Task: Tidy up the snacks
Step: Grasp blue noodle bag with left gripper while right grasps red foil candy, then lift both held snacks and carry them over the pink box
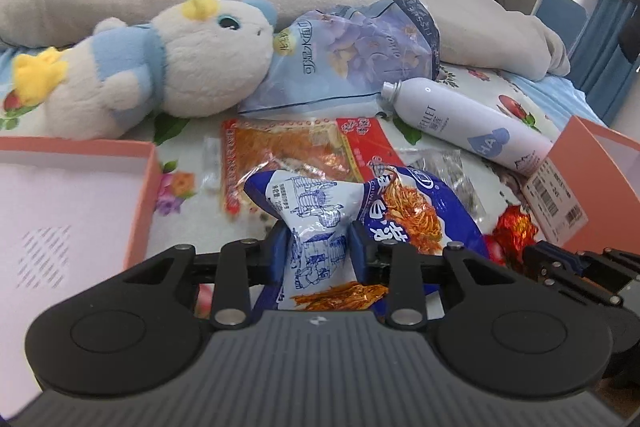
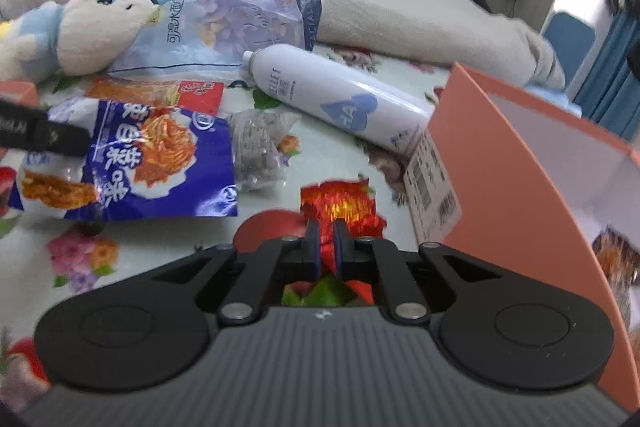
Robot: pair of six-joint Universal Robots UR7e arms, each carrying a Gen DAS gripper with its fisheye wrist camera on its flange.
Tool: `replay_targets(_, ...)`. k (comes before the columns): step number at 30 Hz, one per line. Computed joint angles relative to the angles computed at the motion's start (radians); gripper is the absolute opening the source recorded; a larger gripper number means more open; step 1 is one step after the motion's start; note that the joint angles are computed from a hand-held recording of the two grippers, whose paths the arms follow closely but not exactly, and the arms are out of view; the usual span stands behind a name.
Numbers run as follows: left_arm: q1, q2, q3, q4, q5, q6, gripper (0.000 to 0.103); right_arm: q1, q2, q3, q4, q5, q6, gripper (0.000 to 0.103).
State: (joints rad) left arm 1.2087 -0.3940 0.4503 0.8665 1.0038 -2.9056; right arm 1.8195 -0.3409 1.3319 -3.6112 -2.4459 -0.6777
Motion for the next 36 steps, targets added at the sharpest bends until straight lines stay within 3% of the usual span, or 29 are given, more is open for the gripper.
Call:
replay_targets(9,-0.021,-0.17,0.308,-0.171,-0.02,-0.048,0.037,-0.004,-0.065,0.127,-0.08,0.093,-0.021,0.014)
replay_targets(12,-0.025,-0.212,0.383,-0.224,-0.032,-0.06,0.037,-0.011,-0.063,0.124,-0.095,0.111,-0.052,0.054)
replay_targets(17,-0.023,-0.254,0.458,-0.249,-0.031,-0.101,0.037,-0.02,-0.043,0.059,-0.046,0.098,-0.073,0.054)
replay_targets(25,-0.011,-0.264,0.484,-0.247,-0.028,-0.141,0.036,-0.029,0.045,-0.131,0.072,-0.008,-0.094,0.055)
replay_targets(30,-0.005,-0.266,0.488,-0.245,-0.02,-0.142,0.036,-0.042,0.05,-0.172,0.171,-0.023,-0.015,0.055)
replay_targets(34,-0.004,-0.269,0.487,-0.239,-0.021,-0.149,0.036,-0.046,0.003,-0.135,0.28,0.003,0.146,0.054)
replay_targets(36,-0.005,-0.275,0.493,-0.242,-0.023,-0.15,0.036,-0.046,-0.005,-0.118,0.285,0.012,0.159,0.054)
